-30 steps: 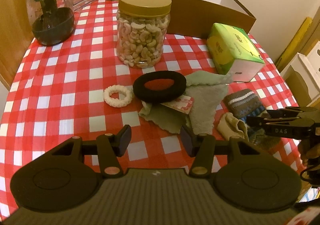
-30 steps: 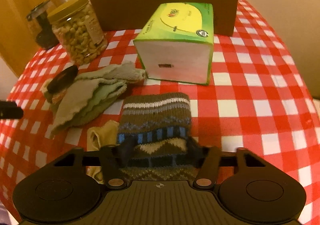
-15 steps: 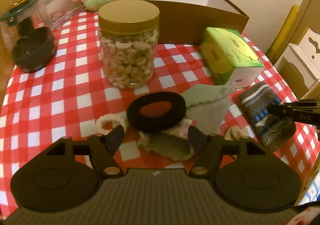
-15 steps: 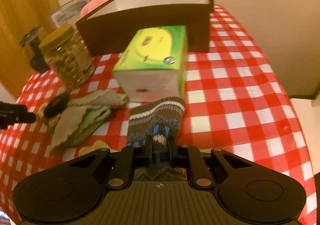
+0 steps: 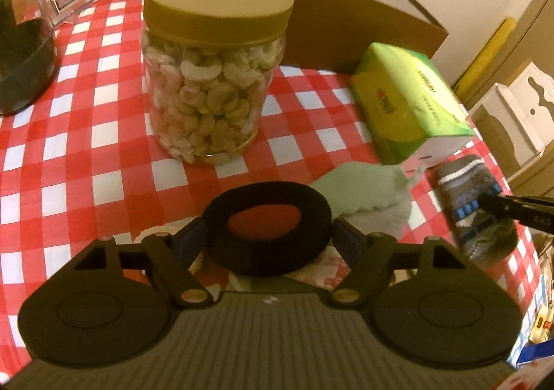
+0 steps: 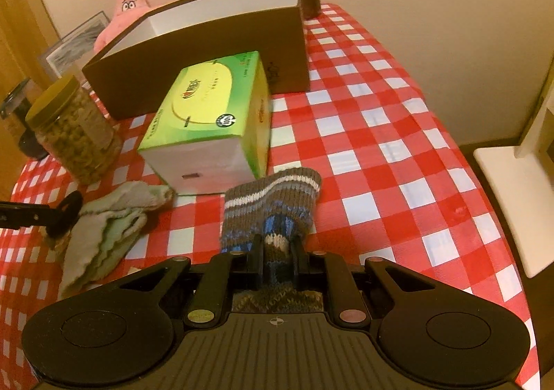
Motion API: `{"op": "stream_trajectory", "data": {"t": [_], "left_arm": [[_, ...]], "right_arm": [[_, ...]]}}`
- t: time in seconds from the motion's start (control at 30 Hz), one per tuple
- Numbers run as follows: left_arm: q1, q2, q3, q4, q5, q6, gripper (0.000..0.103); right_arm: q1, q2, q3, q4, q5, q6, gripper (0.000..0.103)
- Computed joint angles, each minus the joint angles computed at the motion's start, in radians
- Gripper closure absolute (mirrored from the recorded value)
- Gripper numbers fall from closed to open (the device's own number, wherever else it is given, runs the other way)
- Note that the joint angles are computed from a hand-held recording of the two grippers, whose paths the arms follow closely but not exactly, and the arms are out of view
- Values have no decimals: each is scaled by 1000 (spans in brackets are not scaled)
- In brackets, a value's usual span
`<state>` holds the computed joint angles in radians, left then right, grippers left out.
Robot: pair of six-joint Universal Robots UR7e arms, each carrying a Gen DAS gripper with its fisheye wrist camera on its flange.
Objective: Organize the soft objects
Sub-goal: 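Grasp the black foam ring with the left tool while the right tool holds the sock, then carry the black ring and the knit sock over the brown box with both tools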
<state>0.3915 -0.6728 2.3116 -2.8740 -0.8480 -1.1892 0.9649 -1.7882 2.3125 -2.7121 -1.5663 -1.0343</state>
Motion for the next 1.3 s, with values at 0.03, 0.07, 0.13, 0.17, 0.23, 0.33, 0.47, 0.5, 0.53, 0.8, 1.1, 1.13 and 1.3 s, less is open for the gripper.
{"op": "stream_trajectory", "data": {"t": [0.03, 0.07, 0.13, 0.17, 0.23, 0.33, 0.47, 0.5, 0.53, 0.8, 1.1, 1.13, 1.3], "left_arm": [[6, 4, -4, 4, -1, 5, 25], [11, 8, -5, -1, -1, 11, 25], [18, 17, -9, -5, -3, 26, 24], [22, 21, -13, 0, -4, 34, 24], [27, 31, -16, -3, -3, 42, 24], [31, 36, -15, -12, 2, 43, 26], [21, 27, 1, -29, 19, 54, 36], [16, 23, 6, -33, 23, 55, 42], [11, 17, 12, -34, 28, 50, 49], [-56, -61, 70, 34, 86, -70, 82], [-106, -155, 118, 195, 96, -248, 94], [-113, -159, 119, 208, 99, -263, 94], [-154, -176, 115, 279, 116, -321, 95]], "right_arm": [[1, 3, 0, -5, -3, 3, 88], [3, 7, -2, -6, -7, 7, 88], [5, 12, -4, -5, -15, 12, 88], [7, 17, -5, -10, -19, 13, 88], [8, 22, -6, -13, -25, 17, 88], [12, 28, -5, -23, -33, 19, 88], [15, 29, -7, -22, -36, 21, 88], [15, 29, -7, -20, -36, 22, 88], [15, 29, -6, -21, -36, 22, 88], [12, 25, -6, -18, -25, 18, 88], [-4, -2, -2, 3, 11, 3, 88], [-7, -7, -1, 8, 19, 0, 88], [-15, -36, 0, 43, 55, -14, 88]]}}
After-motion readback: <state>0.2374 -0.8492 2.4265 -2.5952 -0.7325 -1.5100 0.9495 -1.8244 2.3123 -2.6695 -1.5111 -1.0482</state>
